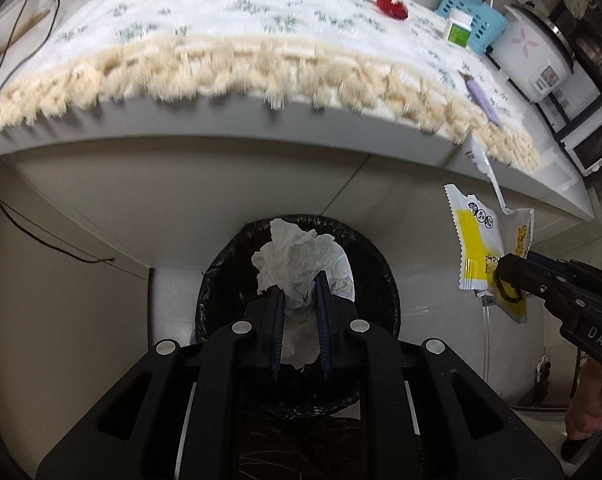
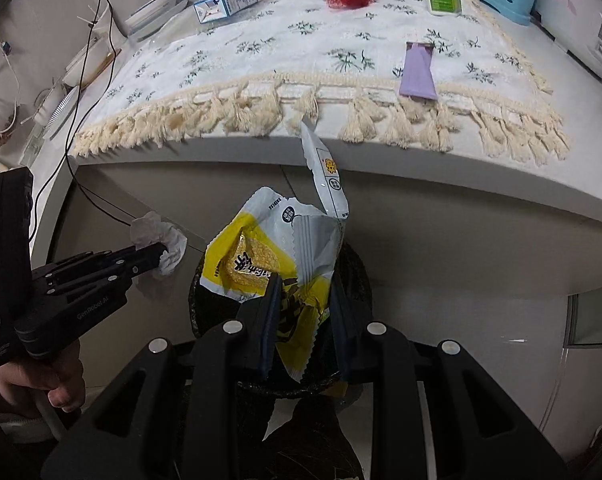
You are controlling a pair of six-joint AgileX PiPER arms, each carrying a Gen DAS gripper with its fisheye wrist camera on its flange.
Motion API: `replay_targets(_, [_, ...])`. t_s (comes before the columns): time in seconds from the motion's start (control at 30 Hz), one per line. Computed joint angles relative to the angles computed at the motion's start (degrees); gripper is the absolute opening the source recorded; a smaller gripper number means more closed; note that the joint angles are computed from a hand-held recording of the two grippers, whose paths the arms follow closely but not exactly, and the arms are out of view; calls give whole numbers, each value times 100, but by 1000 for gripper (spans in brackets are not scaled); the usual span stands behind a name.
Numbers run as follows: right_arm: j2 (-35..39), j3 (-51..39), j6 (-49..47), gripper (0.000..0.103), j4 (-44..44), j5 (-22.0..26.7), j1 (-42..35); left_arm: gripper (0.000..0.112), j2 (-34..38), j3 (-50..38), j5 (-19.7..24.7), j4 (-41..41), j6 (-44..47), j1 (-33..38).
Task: Collect trash
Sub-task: 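Open the left tool to drop the tissue into the bin while the right tool releases the yellow bag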
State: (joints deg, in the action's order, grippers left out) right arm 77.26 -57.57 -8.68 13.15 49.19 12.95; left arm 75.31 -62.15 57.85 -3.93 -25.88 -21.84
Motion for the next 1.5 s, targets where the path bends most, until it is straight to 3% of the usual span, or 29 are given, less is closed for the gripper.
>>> replay_targets(0.47, [476,861,-193,23,-79,-851,-14,14,625,952,-1131,-137,208,-119])
replay_targets(0.77, [582,1061,-140,23,-209,-948,-323,14,1376,716,-1407,-19,165,-518])
replay_targets(0.97, [746,1006,-30,23,-326,-995,-312,17,1200,772,-1485,-192,427,-504])
replay_targets(1.07, [918,931,131,23,-406,-1092,-115,37,1125,745,-1395,-56,283,-519])
replay_targets(1.13, [984,970,181,23,-453,-1227,-14,57,1011,695,-1277,272,-19,-574])
replay_targets(1.3, [1265,887,199,23,-466,-1317,183,78,640,690,-1066,480,-296,-408])
replay_targets(1.5, [1662,603,617,24,-717,-1444,671,89,256,654,-725,615,-361,-129])
